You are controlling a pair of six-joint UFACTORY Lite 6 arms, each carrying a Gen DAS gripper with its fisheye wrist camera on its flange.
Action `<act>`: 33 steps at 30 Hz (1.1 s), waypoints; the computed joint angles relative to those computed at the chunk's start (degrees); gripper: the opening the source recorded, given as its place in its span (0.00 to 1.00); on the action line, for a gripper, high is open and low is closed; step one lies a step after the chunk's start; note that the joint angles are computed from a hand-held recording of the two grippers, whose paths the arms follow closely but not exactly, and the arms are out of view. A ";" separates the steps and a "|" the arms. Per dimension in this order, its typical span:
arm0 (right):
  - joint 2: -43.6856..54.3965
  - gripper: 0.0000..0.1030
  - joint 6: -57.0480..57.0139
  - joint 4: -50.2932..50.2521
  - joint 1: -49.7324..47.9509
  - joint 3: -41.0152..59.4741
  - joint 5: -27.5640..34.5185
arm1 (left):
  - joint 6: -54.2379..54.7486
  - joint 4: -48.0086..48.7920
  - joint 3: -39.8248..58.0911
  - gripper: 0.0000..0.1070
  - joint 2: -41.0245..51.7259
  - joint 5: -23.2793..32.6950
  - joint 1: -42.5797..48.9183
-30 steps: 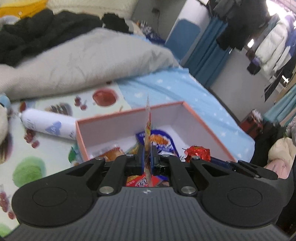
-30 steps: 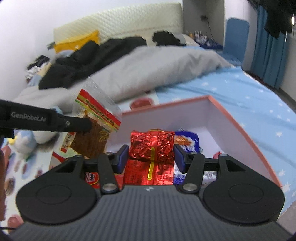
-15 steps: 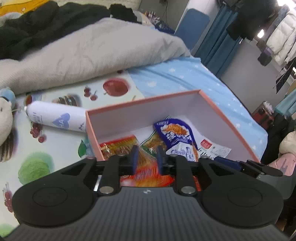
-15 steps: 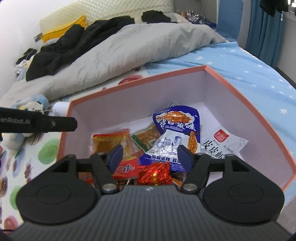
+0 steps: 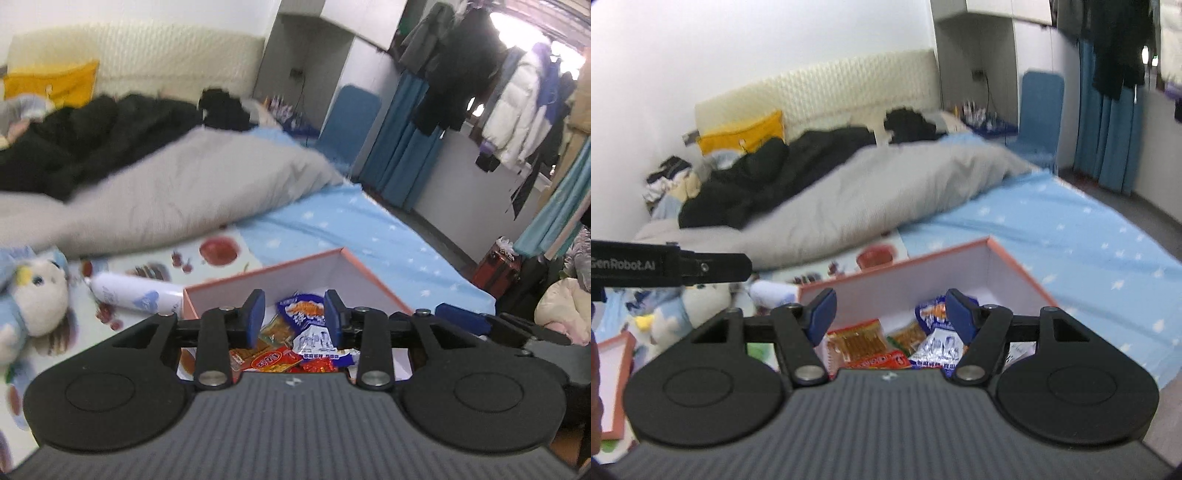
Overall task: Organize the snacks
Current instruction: 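Open both tools to drop the jerky packet and red candy into the pink box, then withdraw both tools back from the pink box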
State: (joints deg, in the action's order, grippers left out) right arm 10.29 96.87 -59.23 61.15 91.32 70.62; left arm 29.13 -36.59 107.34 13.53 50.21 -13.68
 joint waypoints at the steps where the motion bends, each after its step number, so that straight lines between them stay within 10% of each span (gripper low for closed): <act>1: 0.11 0.65 0.09 -0.57 2.04 1.36 2.44 | 0.66 -0.47 -1.60 0.38 -2.68 0.70 0.63; 13: 5.63 0.65 6.59 -4.35 22.51 14.32 23.61 | 10.73 -10.44 -16.51 0.50 -28.62 14.53 17.63; 22: 8.76 0.66 11.52 -2.71 29.43 14.39 28.82 | 19.59 -17.12 -26.48 0.90 -41.44 26.65 34.44; 27: 10.55 1.00 11.62 -3.99 31.00 14.86 30.86 | 23.59 -18.40 -31.25 0.96 -45.82 29.97 40.09; 33: 11.06 1.00 12.78 -2.86 30.70 14.19 31.61 | 22.12 -16.47 -34.63 0.96 -47.70 27.63 39.49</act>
State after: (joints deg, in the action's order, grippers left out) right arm 21.35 109.65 -62.09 91.85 105.51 102.23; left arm 51.25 -53.06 72.71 -34.17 77.84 25.81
